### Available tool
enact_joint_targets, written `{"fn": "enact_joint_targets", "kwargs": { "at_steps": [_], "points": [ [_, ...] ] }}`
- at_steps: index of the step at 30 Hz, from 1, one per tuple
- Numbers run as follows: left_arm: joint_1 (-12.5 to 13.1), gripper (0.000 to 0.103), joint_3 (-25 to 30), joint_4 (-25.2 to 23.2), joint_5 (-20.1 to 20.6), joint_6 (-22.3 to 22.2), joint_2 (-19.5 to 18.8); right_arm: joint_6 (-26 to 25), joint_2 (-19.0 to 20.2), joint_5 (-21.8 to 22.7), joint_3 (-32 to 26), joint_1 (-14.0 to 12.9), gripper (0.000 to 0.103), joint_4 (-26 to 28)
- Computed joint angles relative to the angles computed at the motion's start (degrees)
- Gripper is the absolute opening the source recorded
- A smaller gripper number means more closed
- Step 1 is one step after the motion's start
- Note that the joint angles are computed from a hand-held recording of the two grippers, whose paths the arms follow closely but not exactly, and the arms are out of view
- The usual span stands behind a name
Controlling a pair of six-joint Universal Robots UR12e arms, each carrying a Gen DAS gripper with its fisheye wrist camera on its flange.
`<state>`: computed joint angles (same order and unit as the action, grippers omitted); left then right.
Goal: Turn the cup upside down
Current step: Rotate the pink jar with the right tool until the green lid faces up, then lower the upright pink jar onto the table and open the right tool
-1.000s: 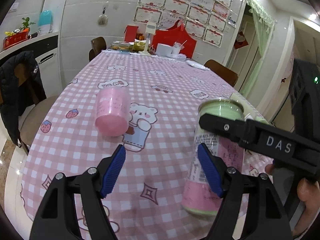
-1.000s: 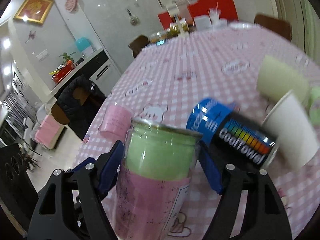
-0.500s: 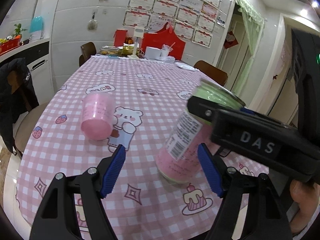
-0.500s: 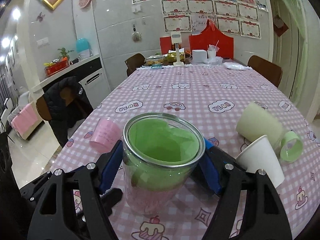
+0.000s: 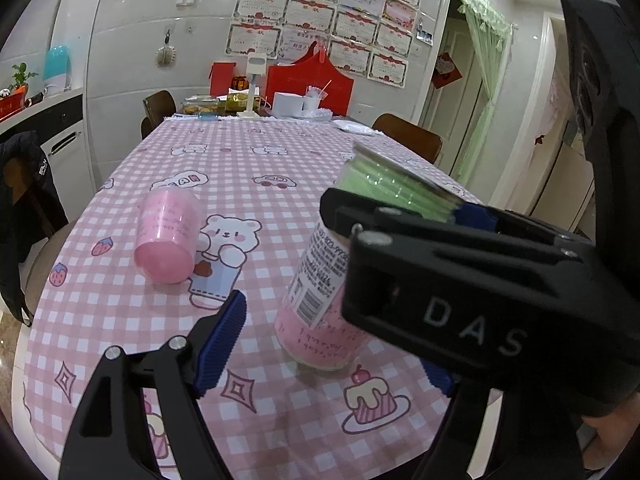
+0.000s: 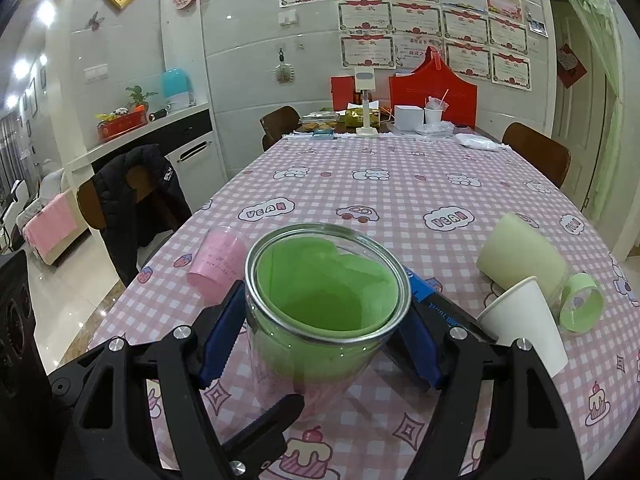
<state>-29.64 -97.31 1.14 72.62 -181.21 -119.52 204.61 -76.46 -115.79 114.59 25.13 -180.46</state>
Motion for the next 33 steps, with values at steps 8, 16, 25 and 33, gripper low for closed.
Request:
{"fn": "enact_joint_targets", "kwargs": {
  "at_steps": [8, 16, 25, 33],
  "points": [
    [0.05, 0.078, -0.35, -0.05, -0.12, -0.03, 0.22, -0.25, -0.25, 3.34, 0.45, -0.36, 0.07, -0.43],
    [0.11, 0.078, -1.49, 1.01, -0.77, 0.52, 0.94, 0.87, -1.24, 4.7, 1.92, -0.5, 0.075, -1.43],
    [-0.41, 0.078, -1.44, 0.65, -0.54, 1.58, 1.28, 1.6, -2.64, 7.5, 3.68, -0.83, 0.082, -2.38],
    [-1.1, 0.078, -1.79, 1.04, 0.15, 2.26, 1.83, 1.73, -3.73, 8.13, 4.97, -0.8, 0.082, -3.61]
  ]
}}
